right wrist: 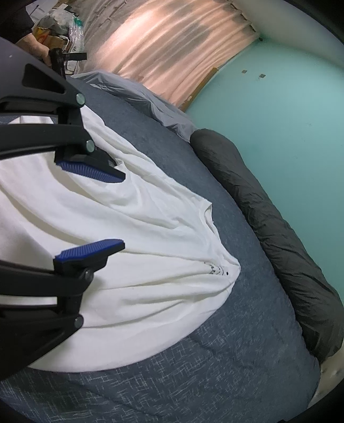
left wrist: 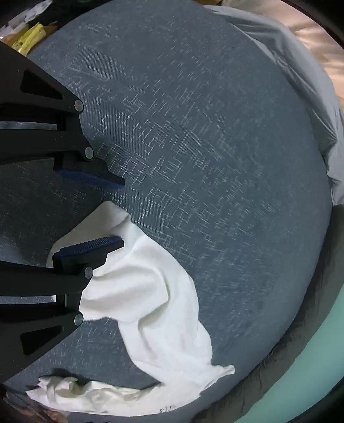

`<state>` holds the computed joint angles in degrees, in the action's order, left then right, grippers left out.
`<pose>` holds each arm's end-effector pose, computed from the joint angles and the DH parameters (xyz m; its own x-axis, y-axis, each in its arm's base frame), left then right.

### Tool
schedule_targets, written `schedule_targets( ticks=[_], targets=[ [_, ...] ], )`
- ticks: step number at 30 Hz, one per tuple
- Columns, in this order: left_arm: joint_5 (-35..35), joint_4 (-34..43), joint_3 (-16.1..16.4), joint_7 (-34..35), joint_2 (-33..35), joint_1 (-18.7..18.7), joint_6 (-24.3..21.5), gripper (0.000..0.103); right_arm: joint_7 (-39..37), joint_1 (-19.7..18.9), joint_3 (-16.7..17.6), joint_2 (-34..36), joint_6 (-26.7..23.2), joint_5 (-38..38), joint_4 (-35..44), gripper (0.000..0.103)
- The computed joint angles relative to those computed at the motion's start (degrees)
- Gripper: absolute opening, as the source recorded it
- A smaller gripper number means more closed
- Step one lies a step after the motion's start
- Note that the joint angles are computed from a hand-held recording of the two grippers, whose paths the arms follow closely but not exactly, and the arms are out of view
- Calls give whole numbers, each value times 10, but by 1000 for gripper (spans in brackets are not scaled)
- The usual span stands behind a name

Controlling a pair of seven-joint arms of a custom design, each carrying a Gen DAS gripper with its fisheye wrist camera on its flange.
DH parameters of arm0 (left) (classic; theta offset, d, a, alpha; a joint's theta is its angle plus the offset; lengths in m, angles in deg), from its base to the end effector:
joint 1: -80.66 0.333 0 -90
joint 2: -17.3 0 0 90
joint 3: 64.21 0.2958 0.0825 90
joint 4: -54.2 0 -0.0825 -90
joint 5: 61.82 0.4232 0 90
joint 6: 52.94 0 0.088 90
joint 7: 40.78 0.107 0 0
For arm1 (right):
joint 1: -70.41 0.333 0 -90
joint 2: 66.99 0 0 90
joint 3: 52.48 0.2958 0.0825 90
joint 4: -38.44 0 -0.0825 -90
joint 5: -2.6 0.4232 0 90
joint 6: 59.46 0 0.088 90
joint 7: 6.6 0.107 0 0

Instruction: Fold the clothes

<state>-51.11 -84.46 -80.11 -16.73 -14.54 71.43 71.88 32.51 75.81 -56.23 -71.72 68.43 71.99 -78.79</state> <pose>0.4199 -0.1958 0.5016 0.5795 -0.8072 0.1125 -0.7183 -0.5711 -0.3974 0.6001 0.0451 0.4873 0.4230 -0.6527 -0.6285 -0.7925 0.0698 -0.6058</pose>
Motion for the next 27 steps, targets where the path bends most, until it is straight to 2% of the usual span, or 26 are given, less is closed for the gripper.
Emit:
schedule_targets(
  ticks=[3,4,5,6,7,12,21,27],
  targets=[
    [-13,-19,6,-14,-4,0,29,41,1,0,1,3,-1,-3,2,45],
    [-13,-21,5,-16,-3,1,30,33,0,0,1,3,-1,-4,3,45],
    [-11,-19,3,-14,-1,2,29,14,-2,0,1,2,-2,-4,2,45],
    [-7,-15,2,-11,3,2,23,6,-3,0,1,2,-3,-4,2,45],
    [-1,-10,-1,-8,6,4,15,3,-3,0,1,2,-2,-5,1,45],
    [53,17,-19,-19,-10,17,-44,2,1,0,2,4,-3,-7,2,45],
    [96,35,-6,-6,-62,40,-128,2,-3,1,3,2,-1,-8,-1,45],
    [98,44,7,10,-45,56,-120,2,-5,3,4,2,5,-13,-2,45]
  ],
)
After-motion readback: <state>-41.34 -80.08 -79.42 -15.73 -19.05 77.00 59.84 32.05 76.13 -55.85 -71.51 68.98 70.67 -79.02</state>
